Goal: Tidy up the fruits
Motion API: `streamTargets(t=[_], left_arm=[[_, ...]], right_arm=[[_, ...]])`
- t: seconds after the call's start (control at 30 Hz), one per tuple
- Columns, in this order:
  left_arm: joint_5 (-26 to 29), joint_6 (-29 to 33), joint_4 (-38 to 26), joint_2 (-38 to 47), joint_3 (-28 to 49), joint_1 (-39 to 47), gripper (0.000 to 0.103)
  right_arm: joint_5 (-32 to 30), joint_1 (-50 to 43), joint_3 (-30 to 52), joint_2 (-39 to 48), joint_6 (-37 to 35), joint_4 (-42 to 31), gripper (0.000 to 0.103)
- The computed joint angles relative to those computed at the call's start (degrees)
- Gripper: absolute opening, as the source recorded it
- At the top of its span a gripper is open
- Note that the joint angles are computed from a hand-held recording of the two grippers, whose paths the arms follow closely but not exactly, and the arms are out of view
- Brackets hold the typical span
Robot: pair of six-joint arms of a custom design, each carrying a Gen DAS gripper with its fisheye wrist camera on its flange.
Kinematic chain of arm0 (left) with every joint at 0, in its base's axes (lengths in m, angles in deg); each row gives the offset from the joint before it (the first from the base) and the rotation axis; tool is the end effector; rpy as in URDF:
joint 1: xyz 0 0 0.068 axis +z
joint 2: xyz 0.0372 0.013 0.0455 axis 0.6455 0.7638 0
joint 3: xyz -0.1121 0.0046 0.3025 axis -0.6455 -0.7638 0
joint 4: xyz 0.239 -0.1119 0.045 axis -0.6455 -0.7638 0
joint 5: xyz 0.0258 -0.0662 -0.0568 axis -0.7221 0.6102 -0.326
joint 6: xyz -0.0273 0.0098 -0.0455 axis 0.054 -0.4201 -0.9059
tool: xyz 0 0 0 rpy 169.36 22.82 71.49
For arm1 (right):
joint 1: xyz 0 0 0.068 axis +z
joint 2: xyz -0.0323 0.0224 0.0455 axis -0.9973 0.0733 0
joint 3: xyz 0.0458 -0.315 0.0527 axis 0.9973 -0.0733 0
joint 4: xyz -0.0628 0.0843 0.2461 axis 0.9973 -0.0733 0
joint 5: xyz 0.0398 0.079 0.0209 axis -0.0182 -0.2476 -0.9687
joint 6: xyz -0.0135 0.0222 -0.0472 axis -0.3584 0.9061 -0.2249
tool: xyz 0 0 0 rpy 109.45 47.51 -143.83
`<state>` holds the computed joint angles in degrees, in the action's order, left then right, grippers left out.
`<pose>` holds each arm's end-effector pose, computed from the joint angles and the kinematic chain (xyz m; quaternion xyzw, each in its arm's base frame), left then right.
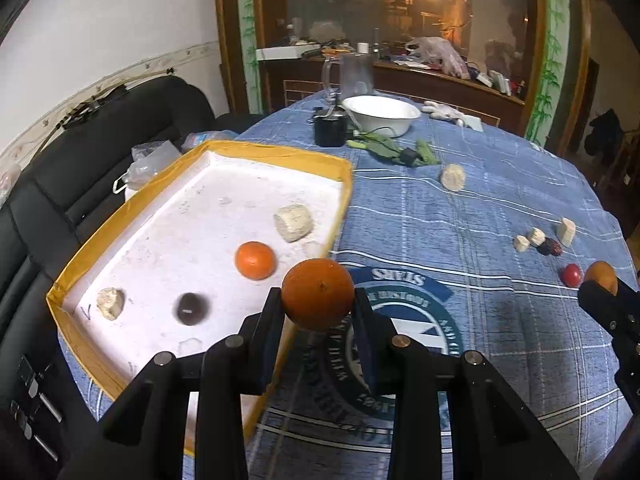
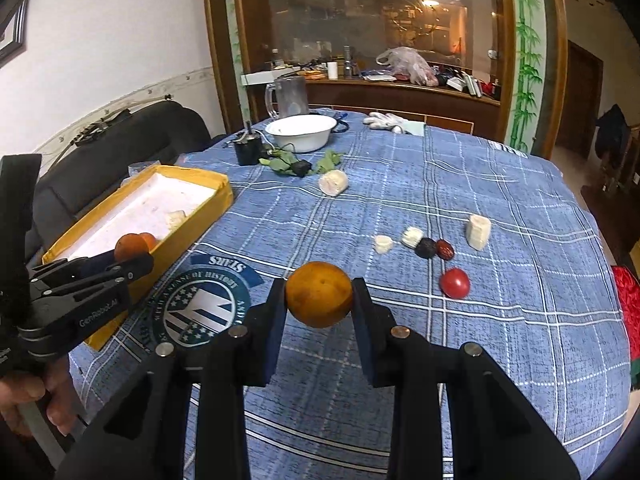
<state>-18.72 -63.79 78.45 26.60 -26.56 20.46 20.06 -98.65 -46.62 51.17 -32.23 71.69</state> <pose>0.3220 -0.1141 0.1683 0.1484 0.9141 -0.0493 0.3742 0.1786 -0.0375 0.2056 0.1022 0.9016 0.0014 0.4203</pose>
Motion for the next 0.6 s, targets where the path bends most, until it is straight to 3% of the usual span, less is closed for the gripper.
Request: streamTargets(t=[0.6], left_arm=[[-0.29, 1.14, -1.62, 4.37, 5.81, 9.4, 0.033]], right_arm=[[4.66, 12.25, 5.67, 9.37, 3.18, 3.67, 0.034]])
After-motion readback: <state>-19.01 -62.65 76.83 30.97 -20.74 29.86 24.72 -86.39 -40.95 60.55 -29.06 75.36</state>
